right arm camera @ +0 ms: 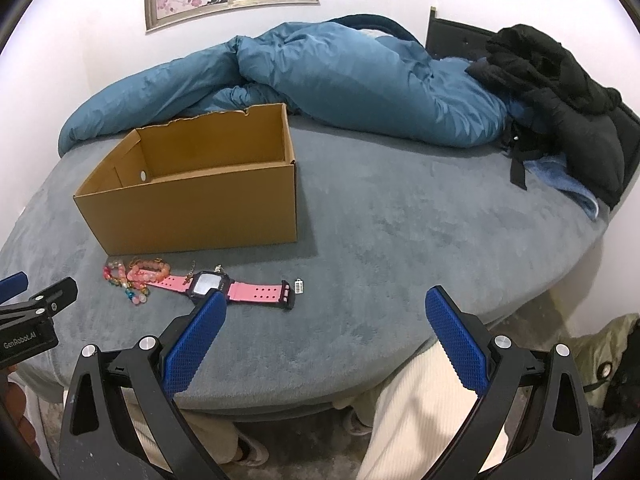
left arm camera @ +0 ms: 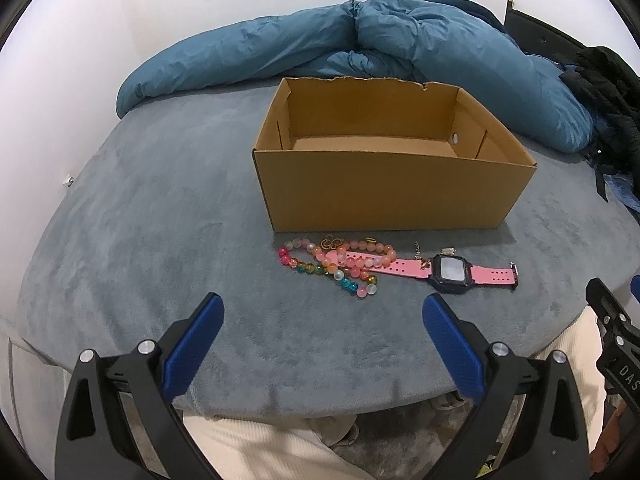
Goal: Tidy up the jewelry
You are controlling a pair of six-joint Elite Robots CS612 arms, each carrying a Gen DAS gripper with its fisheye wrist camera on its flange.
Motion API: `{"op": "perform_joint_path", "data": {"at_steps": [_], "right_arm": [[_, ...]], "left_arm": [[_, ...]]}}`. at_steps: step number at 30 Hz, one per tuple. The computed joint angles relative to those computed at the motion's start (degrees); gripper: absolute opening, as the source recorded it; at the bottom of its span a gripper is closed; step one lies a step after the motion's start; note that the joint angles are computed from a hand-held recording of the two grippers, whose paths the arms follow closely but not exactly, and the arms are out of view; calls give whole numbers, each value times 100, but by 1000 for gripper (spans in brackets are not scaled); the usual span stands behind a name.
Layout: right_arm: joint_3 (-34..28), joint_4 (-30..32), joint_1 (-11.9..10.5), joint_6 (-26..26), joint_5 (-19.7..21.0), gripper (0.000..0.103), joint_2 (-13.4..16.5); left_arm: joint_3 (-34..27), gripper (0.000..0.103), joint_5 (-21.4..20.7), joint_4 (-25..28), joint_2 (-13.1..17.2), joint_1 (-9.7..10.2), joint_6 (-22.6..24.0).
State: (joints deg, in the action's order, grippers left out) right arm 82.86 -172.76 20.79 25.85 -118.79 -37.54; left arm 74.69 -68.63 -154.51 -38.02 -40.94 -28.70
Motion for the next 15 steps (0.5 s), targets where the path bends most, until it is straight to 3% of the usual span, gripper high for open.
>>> {"op": "perform_joint_path", "data": {"at_steps": [15], "right_arm": [[-47, 89, 11, 5, 22, 96, -2]], "left_arm": [[45, 97, -33, 4, -4, 19, -56]]}}
